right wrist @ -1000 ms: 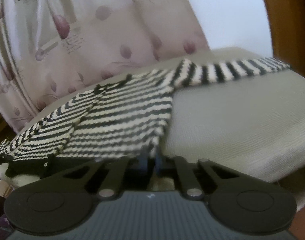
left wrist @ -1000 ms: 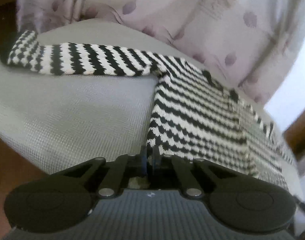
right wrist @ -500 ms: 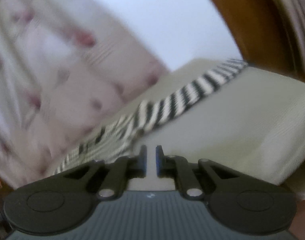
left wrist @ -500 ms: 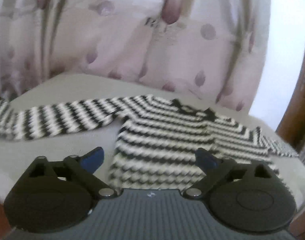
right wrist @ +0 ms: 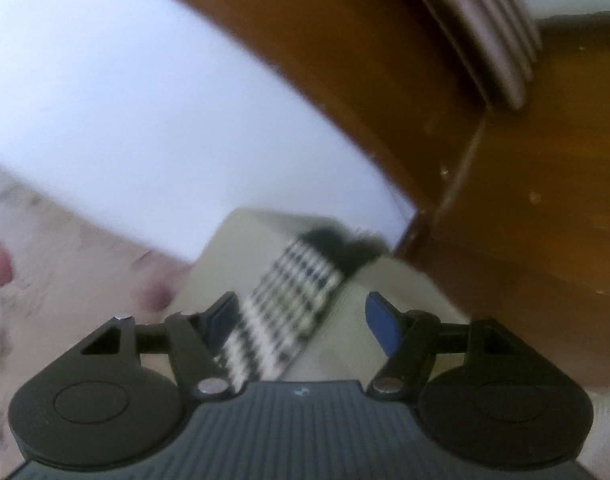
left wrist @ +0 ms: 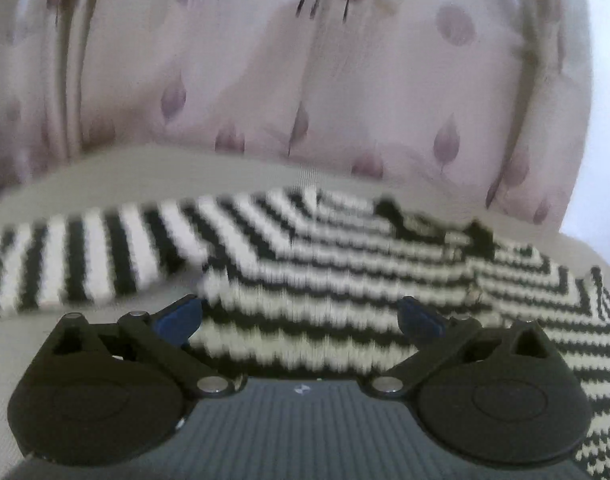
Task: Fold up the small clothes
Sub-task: 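Grasp the other sleeve cuff with the right gripper and lift it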
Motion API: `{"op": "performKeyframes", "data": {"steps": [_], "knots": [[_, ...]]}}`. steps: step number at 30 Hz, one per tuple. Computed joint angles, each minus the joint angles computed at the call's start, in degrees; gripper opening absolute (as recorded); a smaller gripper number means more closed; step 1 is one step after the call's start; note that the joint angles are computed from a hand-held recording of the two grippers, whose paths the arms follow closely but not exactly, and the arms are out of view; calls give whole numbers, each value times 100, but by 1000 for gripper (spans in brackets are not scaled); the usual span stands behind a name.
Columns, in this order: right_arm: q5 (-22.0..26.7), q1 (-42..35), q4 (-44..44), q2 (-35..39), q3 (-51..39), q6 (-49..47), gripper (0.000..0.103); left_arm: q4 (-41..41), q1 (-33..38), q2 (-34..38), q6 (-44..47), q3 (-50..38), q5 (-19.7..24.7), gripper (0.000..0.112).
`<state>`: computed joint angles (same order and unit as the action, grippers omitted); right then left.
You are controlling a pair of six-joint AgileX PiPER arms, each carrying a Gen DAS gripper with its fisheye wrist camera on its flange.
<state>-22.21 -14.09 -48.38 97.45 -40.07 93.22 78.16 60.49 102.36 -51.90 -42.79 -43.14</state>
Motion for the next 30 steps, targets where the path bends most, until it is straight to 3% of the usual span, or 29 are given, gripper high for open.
{"op": "performKeyframes", "data": {"steps": [3, 5, 7, 8, 10, 11, 12, 14, 16, 21, 25, 30], "knots": [[-57, -21, -277, 750, -551, 451, 70, 312, 128, 148, -320, -160, -180, 103], [-52, 61, 159, 1095, -765, 195, 71, 561, 79, 211, -693, -283, -50, 103], [-431, 114, 985, 1375, -793, -477, 69, 862, 15, 295, -1207, -471, 132, 103], [-485, 128, 1231, 1453, -837, -779, 53, 878, 7, 302, -1297, -486, 155, 103], [-128, 356, 1818, 1517, -1053, -1586, 24, 857, 12, 300, -1287, -478, 140, 103], [-104, 433, 2140, 1496, -1044, -1971, 13, 848, -12, 272, -1270, -460, 176, 103], [-258, 433, 2275, 1460, -975, -2126, 10, 852, -22, 252, -1265, -450, 200, 103], [-551, 463, 2818, 1257, -737, -2634, 10, 855, -38, 239, -1280, -445, 222, 103], [-904, 368, 2812, 979, -472, -2389, 10, 886, -14, 257, -1317, -465, 173, 103], [-708, 797, 3403, 33, -279, -2772, 10, 992, 199, 400, -1544, -569, -191, 103], [-483, 1572, 4285, -563, -489, -3480, 10, 1066, 427, 578, -1805, -692, -596, 103], [-169, 2696, 5195, -555, -1420, -4461, 10, 1134, 574, 703, -2019, -792, -892, 103]]}}
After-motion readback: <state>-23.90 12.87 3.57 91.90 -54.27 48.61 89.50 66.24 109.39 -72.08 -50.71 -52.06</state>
